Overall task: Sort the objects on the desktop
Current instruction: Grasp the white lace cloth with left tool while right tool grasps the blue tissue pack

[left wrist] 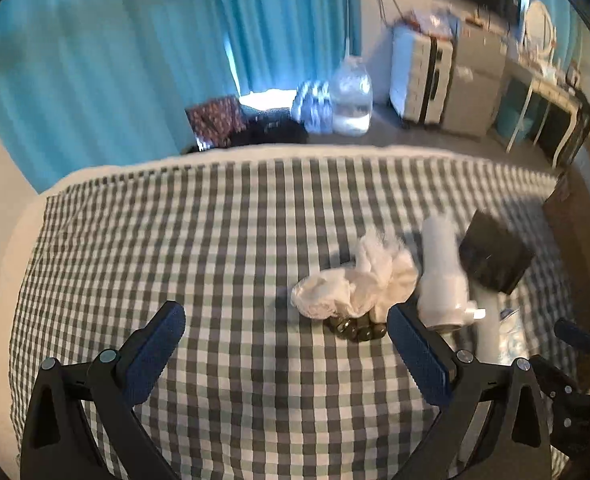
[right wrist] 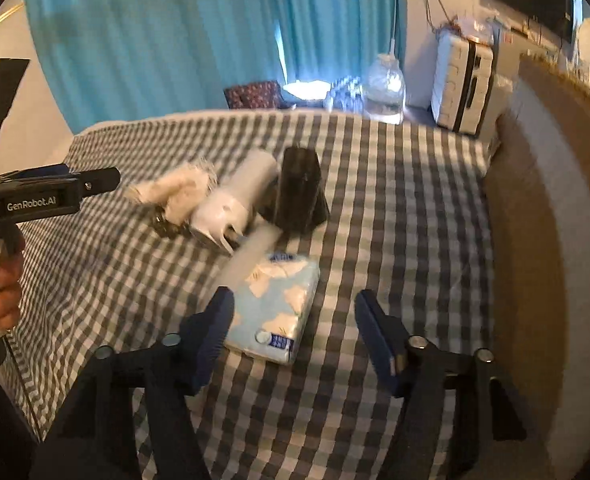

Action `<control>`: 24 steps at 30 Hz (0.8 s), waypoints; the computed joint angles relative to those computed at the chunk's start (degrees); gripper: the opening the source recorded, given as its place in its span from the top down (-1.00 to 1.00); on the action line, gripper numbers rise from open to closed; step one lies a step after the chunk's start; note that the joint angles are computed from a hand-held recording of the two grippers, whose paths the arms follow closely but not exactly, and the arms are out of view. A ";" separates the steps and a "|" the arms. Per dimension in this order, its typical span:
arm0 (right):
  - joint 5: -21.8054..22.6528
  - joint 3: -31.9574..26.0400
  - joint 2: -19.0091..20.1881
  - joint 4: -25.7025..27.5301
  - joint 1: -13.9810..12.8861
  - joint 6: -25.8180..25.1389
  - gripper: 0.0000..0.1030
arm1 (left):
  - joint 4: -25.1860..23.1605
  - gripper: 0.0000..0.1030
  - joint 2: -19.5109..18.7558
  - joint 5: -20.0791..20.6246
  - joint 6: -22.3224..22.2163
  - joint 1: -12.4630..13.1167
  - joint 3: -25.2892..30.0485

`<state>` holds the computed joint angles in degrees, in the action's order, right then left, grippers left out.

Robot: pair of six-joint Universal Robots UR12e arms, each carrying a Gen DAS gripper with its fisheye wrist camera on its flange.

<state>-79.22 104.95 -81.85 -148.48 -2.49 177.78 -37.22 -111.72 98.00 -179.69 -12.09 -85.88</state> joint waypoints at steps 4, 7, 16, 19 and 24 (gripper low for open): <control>-0.74 -0.38 0.58 1.72 0.27 -0.76 -0.19 | -1.24 -1.00 -1.39 -2.04 0.44 -0.15 1.04; -1.87 -0.69 1.03 2.57 0.59 -0.69 -0.19 | -2.91 -1.00 -2.71 -2.66 0.74 -0.37 2.21; -0.01 -0.92 1.89 2.95 0.54 0.62 -0.19 | -3.17 -1.00 -5.57 -3.14 -0.27 -0.37 4.02; 0.89 -1.31 2.44 3.07 0.78 0.67 -0.19 | -0.80 -1.00 -5.83 -5.07 -0.48 0.12 3.76; 1.40 -1.67 3.16 2.78 1.21 1.38 -0.32 | -1.31 -0.60 -5.95 -8.84 0.25 1.35 4.27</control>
